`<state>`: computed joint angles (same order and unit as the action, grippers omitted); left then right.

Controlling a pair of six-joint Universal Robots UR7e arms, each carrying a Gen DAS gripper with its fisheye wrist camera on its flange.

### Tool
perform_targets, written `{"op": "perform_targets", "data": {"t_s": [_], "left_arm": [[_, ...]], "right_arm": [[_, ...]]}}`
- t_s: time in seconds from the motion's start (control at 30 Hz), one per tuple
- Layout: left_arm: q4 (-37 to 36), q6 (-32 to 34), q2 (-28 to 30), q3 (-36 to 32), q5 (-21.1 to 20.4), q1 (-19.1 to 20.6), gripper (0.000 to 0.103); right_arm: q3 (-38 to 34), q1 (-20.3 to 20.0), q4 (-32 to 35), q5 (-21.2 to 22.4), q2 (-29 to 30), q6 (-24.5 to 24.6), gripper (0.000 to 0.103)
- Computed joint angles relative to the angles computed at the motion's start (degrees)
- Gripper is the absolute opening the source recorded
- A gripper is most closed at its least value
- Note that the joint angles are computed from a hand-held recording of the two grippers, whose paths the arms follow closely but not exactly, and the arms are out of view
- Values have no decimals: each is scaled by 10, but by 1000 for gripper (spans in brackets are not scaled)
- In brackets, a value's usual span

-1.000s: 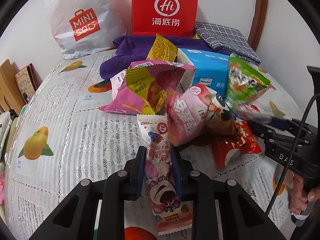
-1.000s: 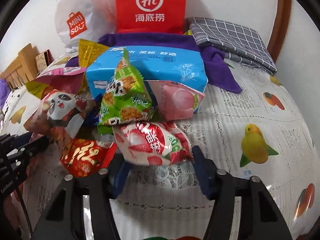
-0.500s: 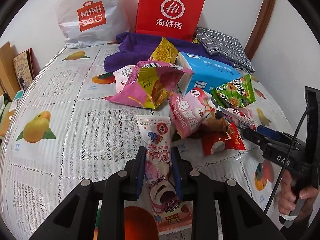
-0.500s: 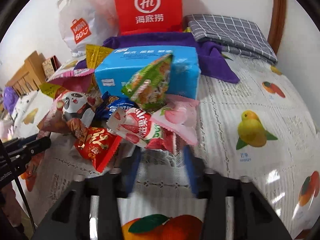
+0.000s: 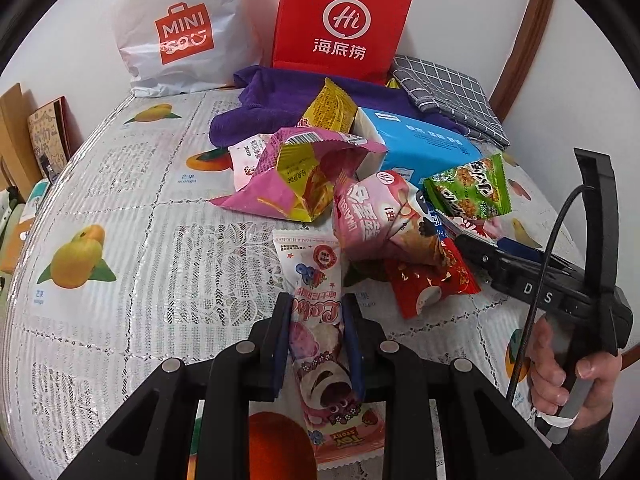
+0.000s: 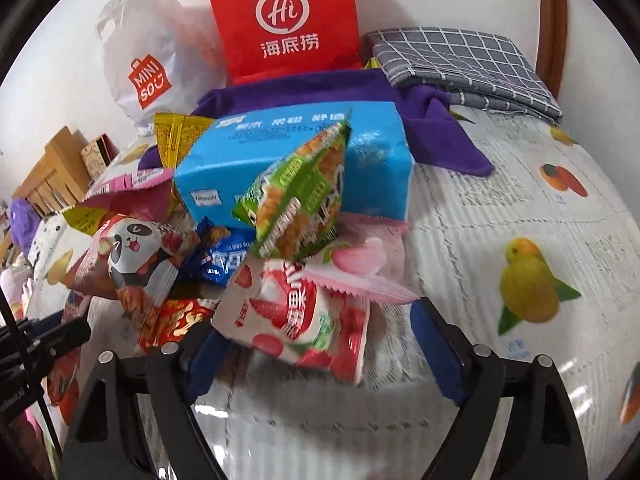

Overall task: Organize snacks
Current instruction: 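Grasp the red-and-white candy packet with the right tool while the left tool holds the pink snack, then carry the pink snack with the left tool while the right tool carries the candy packet toward the purple towel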

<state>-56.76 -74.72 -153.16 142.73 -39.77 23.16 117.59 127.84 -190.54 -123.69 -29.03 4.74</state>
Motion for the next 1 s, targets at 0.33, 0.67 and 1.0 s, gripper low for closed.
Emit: {"op": "perform_targets", "data": {"t_s": [0.33, 0.67, 1.0], "left_arm": [[78, -69, -9, -20, -16, -60, 24], [206, -201, -13, -58, -59, -186, 24], [213, -228, 27, -83, -52, -223, 24]], "right_arm": [[40, -8, -14, 51, -40, 0, 51], [89, 14, -25, 53, -99, 13, 49], [99, 31, -15, 38, -139, 16, 49]]}}
